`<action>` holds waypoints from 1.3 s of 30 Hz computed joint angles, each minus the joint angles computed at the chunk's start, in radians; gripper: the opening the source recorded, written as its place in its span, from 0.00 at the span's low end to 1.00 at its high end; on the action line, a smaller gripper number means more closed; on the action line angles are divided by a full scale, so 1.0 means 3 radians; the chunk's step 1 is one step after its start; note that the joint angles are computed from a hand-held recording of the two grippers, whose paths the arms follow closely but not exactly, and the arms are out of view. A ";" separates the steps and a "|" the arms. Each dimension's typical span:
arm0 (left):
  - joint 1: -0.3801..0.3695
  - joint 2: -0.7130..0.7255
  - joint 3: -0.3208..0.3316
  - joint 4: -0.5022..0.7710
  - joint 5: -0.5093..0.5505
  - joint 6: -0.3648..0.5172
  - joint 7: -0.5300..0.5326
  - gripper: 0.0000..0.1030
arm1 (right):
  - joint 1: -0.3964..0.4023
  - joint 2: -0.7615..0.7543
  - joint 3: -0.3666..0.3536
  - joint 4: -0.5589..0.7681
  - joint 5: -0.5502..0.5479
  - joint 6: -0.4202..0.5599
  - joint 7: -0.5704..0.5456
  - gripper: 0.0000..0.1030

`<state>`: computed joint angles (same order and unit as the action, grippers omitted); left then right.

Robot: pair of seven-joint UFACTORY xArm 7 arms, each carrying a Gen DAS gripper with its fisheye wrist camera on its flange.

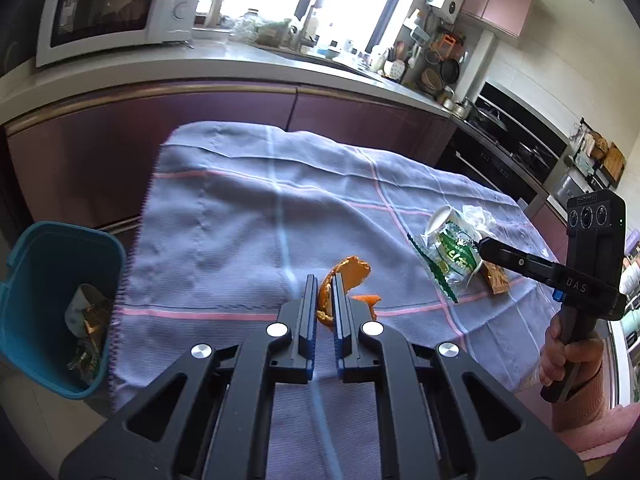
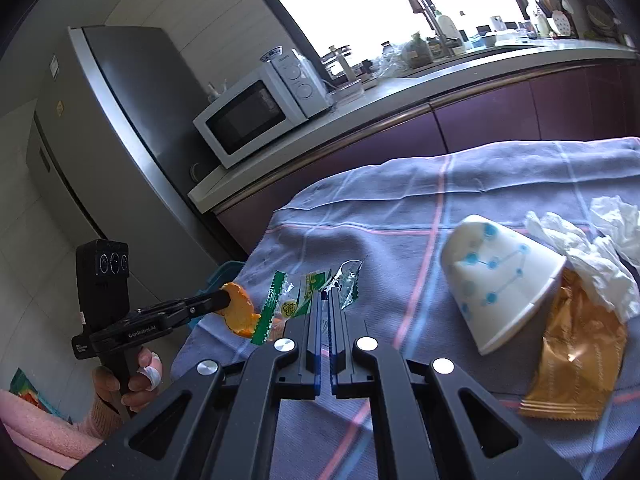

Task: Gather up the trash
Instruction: 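Carry the peel and green wrapper to the teal bin while both tools open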

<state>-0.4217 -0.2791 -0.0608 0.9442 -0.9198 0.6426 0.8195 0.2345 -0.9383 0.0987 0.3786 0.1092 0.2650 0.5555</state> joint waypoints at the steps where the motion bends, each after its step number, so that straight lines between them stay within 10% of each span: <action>1: 0.0037 -0.0035 0.0037 -0.0009 0.0007 -0.0010 0.0000 0.07 | 0.0065 0.0139 -0.0030 0.0072 0.0008 -0.0072 -0.0042 0.02; 18: 0.0649 -0.0042 0.0494 0.0049 0.0323 -0.0323 -0.0125 0.07 | 0.1173 0.2073 -0.0600 0.1559 0.0764 -0.0326 -0.1369 0.02; 39: 0.1043 0.0617 0.0318 0.0271 0.0435 -0.0409 -0.0298 0.07 | 0.0564 0.3586 0.0102 0.3091 0.0690 0.0378 -0.1487 0.02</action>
<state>-0.1088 -0.0938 0.0345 1.0255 -0.7894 0.5199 0.7301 0.4038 0.1374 0.1292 1.3059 0.3164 0.3785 0.1092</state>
